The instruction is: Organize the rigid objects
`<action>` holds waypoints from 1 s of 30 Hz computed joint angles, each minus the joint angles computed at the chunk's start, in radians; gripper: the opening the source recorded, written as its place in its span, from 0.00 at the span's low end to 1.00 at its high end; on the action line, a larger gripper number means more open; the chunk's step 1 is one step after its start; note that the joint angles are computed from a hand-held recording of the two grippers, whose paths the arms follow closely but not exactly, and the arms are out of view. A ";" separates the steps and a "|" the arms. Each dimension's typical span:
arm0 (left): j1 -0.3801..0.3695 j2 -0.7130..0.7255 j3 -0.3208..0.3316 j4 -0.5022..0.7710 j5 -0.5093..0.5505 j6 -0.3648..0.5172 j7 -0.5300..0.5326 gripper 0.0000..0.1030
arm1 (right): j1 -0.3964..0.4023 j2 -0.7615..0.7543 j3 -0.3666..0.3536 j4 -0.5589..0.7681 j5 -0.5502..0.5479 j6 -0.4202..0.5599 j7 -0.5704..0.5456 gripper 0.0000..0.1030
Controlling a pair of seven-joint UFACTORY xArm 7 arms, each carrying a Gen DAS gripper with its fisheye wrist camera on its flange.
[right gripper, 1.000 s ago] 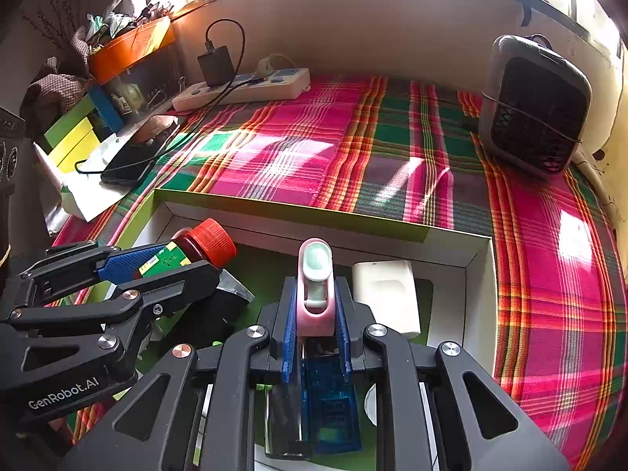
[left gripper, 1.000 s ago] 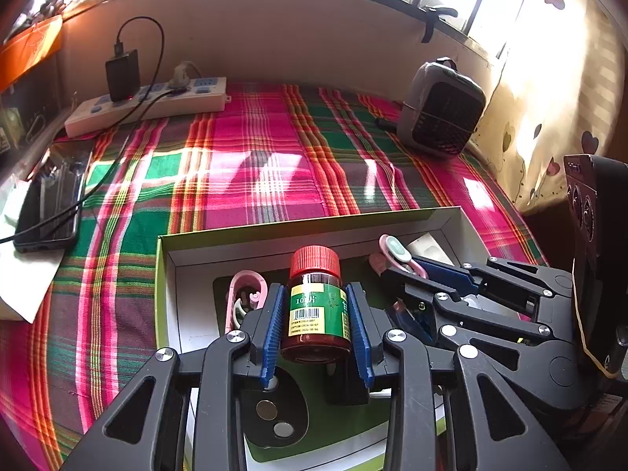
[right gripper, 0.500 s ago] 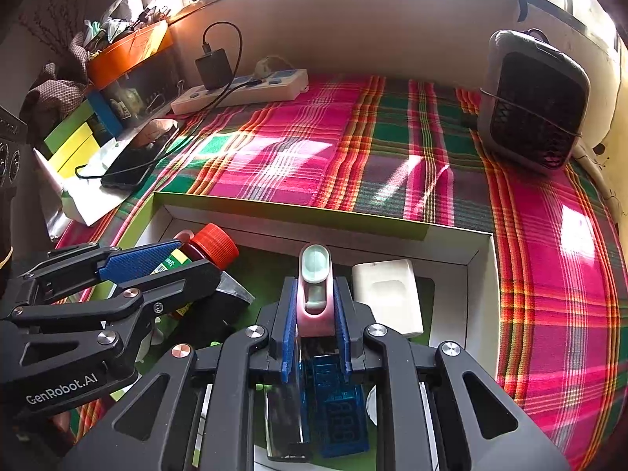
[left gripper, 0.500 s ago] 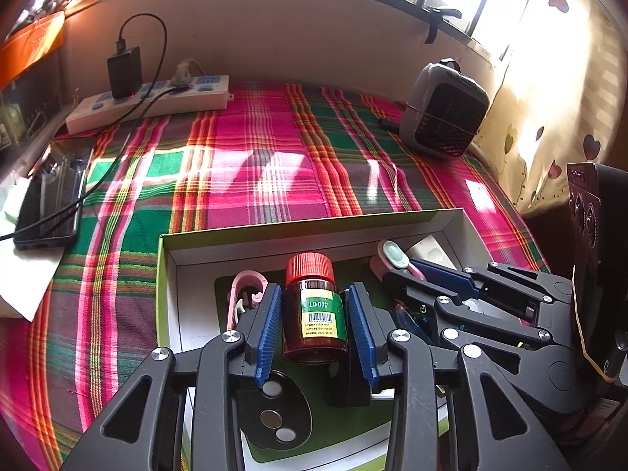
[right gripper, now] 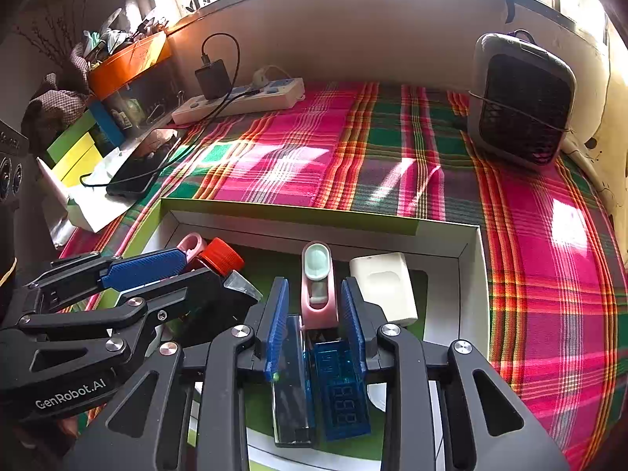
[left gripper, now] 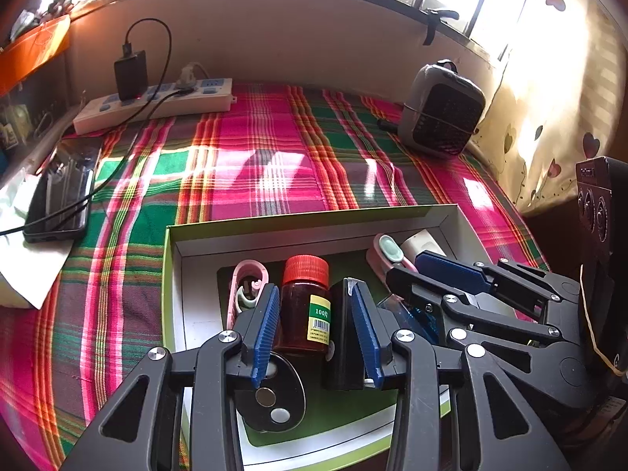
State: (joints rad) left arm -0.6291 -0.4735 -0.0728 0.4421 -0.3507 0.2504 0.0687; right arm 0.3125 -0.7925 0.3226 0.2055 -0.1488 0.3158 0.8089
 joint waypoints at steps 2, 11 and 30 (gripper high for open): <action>0.020 -0.025 -0.023 -0.015 0.016 0.004 -0.026 0.37 | 0.007 -0.023 0.005 -0.006 0.003 0.012 0.009 0.32; 0.077 -0.176 -0.114 -0.102 0.156 0.020 -0.180 0.38 | 0.058 -0.167 0.054 -0.033 0.005 0.116 0.092 0.37; 0.033 -0.570 -0.186 -0.263 0.292 0.226 -0.416 0.40 | 0.251 -0.403 0.217 -0.012 -0.036 0.487 0.328 0.43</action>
State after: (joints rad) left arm -0.5960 -1.0430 -0.2585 0.1787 -0.0583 0.4761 -0.3477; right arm 0.5638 -1.1956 0.5400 0.1932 -0.1848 0.8024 1.1368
